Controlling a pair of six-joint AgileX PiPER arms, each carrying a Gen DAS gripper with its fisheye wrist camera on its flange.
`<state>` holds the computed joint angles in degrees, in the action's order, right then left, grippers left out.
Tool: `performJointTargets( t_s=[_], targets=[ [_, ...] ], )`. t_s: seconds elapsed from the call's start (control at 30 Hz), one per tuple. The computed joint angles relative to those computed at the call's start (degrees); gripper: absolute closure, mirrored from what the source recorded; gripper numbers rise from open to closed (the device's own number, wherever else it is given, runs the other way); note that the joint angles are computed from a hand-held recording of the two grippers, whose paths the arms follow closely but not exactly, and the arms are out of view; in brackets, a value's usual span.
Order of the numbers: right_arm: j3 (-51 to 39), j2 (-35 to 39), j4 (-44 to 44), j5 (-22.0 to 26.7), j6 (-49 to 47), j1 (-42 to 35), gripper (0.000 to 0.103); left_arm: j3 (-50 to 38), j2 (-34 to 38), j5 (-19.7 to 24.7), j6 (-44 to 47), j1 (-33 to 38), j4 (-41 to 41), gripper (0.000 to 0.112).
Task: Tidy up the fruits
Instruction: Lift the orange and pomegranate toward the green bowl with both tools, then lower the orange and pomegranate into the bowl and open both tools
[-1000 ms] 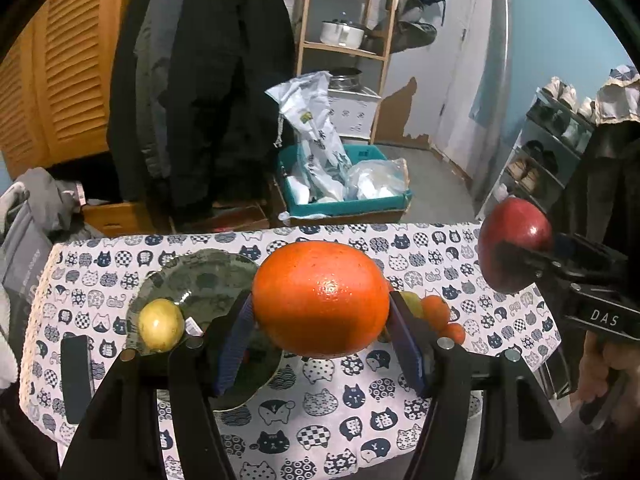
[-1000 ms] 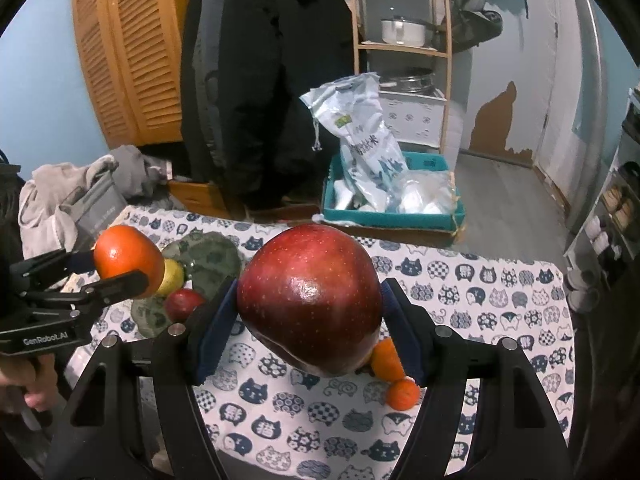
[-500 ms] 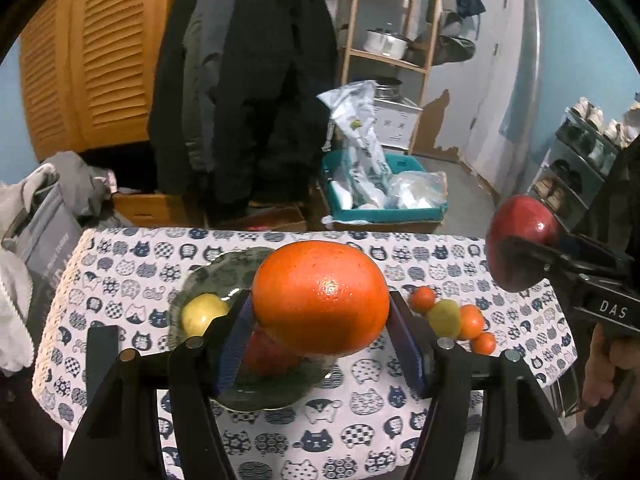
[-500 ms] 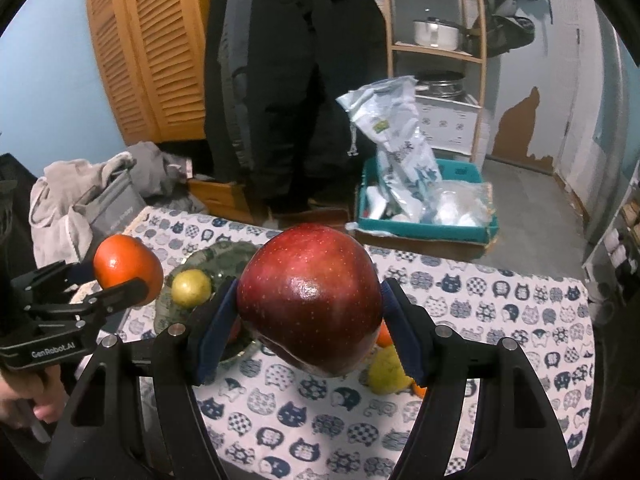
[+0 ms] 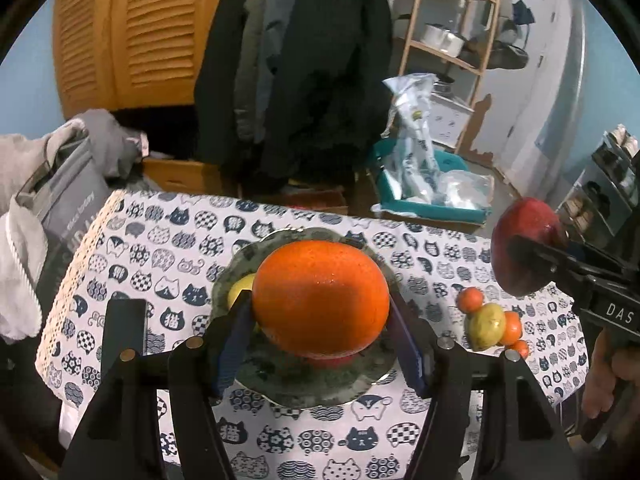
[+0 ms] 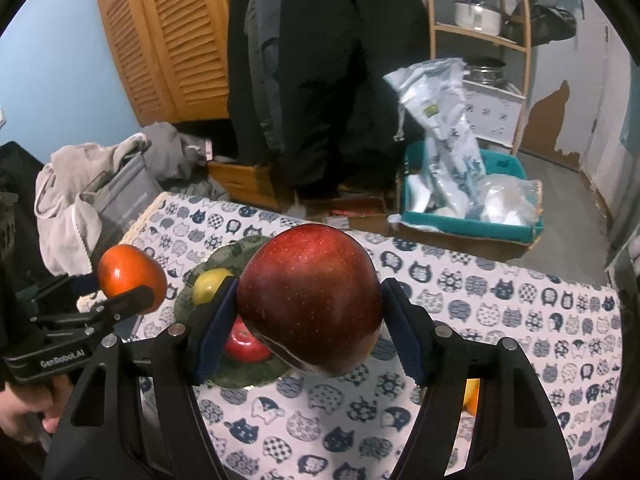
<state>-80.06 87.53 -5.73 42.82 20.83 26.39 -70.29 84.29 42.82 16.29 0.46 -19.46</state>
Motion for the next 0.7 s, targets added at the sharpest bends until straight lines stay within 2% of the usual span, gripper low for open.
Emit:
performJointTargets(
  t_s=[0.33,0.7],
  targets=[
    [-6.59,10.36,2.52,-0.37,-1.01,2.23,0.032,0.73,6.19,-1.41,-0.07,3.26,0.94,0.045],
    [-12.96,20.31,4.52,1.29,-1.66,3.49,0.032,0.94,12.94,-2.65,-0.63,4.31,1.81,0.045]
  ],
)
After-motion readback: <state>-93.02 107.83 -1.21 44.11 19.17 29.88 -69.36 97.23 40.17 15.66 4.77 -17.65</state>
